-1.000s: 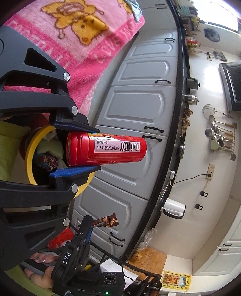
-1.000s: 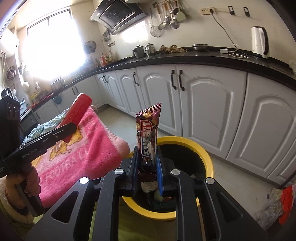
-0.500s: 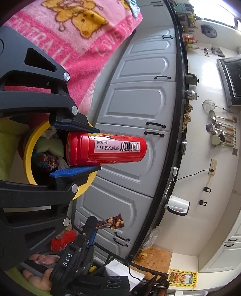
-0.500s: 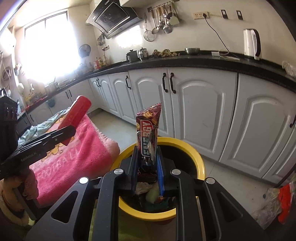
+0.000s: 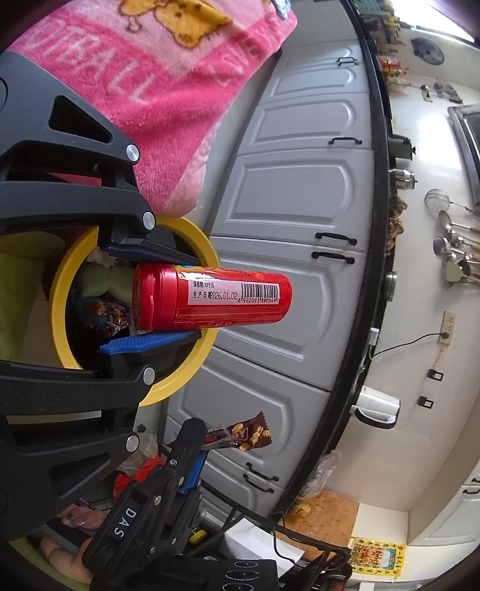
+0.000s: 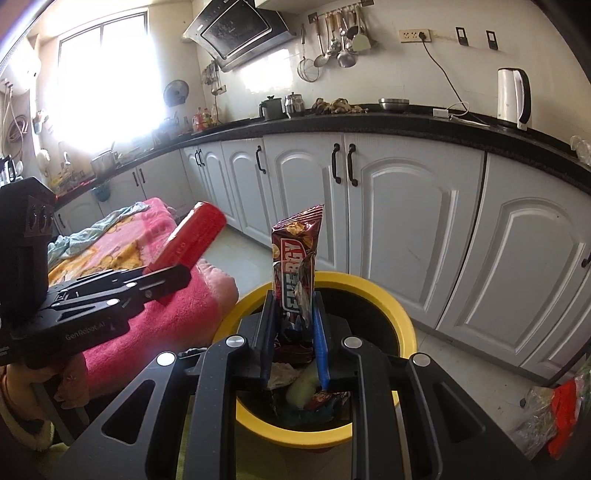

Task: Collect trash
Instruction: 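Carry red container with left tool while right tool carries chocolate bar to bin, then open left tool over bin while right tool releases chocolate bar into bin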

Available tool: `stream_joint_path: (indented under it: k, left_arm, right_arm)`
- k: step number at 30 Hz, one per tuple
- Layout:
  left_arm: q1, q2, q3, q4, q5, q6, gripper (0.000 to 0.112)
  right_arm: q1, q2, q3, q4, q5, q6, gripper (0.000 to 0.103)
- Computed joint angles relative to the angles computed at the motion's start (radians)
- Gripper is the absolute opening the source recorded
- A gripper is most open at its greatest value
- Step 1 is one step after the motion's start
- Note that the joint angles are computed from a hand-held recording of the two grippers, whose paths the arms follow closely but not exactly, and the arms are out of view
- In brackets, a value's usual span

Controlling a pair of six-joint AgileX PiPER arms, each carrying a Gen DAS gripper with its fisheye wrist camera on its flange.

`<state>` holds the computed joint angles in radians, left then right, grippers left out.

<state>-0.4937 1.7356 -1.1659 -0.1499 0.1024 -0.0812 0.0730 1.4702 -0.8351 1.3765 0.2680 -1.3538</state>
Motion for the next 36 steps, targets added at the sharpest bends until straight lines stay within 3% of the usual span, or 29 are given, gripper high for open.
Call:
stream_joint_path:
  k: [6, 12, 28, 30, 31, 36]
  left_arm:
    - [0.000, 0.074, -0.049, -0.181, 0.024, 0.178, 0.026]
    - [-0.001, 0.131, -0.081, -0.269, 0.044, 0.271, 0.026]
    - [0.014, 0.191, -0.142, -0.332, 0.142, 0.327, 0.026]
    - [0.017, 0.187, -0.142, -0.305, 0.142, 0.293, 0.036]
    - [0.019, 0.185, -0.143, -0.306, 0.144, 0.292, 0.037]
    - [0.027, 0.159, -0.136, -0.152, 0.159, 0.123, 0.051]
  right_arm:
    - [0.012, 0.063, -0.026, -0.051, -0.010, 0.054, 0.019]
    - [0.008, 0.130, -0.050, -0.109, -0.007, 0.124, 0.019]
    - [-0.011, 0.180, -0.077, -0.220, 0.027, 0.276, 0.021]
    - [-0.010, 0.181, -0.081, -0.233, 0.017, 0.295, 0.031]
    - [-0.012, 0.175, -0.075, -0.219, 0.008, 0.289, 0.042]
    - [-0.030, 0.149, -0.055, -0.154, 0.001, 0.244, 0.047]
